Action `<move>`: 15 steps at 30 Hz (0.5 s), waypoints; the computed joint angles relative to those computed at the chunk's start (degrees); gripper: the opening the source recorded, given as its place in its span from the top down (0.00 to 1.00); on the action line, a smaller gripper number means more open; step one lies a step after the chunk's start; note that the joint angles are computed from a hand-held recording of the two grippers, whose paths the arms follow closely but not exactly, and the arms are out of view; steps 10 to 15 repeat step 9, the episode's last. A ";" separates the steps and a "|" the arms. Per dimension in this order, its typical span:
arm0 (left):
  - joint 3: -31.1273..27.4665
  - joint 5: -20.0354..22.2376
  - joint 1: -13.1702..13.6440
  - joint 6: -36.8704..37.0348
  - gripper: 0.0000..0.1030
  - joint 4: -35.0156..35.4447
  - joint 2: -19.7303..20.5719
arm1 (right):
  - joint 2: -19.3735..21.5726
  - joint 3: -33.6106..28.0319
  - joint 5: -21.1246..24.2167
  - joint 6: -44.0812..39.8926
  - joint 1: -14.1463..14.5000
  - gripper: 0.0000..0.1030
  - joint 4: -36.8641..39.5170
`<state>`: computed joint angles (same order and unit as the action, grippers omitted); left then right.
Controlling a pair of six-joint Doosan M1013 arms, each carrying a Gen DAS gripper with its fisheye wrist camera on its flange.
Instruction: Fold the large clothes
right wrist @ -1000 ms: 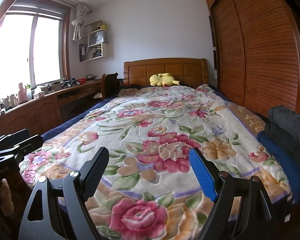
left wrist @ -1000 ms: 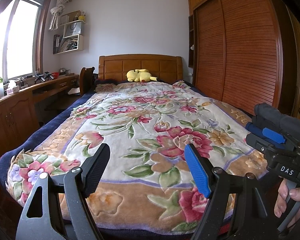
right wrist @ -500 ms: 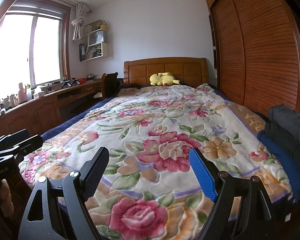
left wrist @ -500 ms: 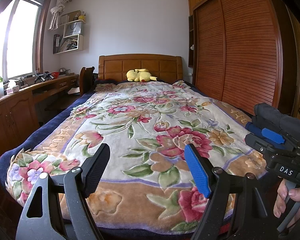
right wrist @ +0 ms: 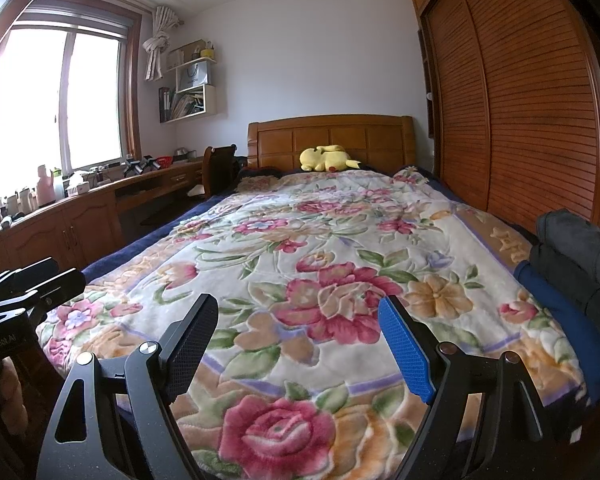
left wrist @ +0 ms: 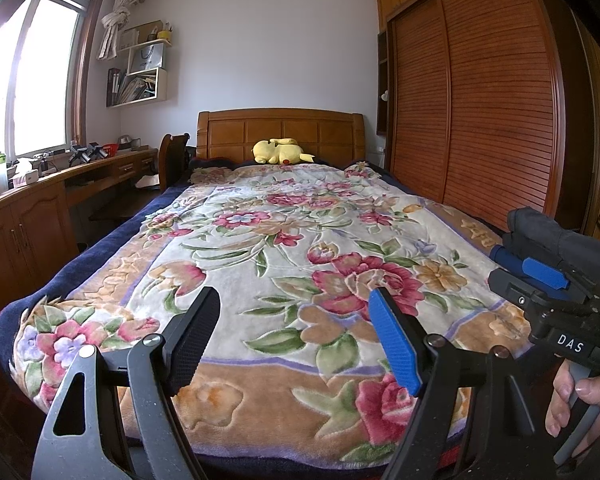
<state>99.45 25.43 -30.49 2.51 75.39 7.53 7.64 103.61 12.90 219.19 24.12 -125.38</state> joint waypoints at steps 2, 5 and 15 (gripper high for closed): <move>-0.03 -0.06 0.02 0.01 0.24 -0.07 0.00 | -0.04 0.03 -0.28 0.41 -0.17 0.19 -0.42; -0.03 -0.02 0.00 0.15 0.24 -0.19 0.01 | -0.07 0.03 -0.37 0.45 -0.20 0.19 -0.49; -0.02 0.04 -0.03 -0.08 0.24 0.03 0.00 | -0.08 0.01 -0.40 0.38 -0.19 0.19 -0.39</move>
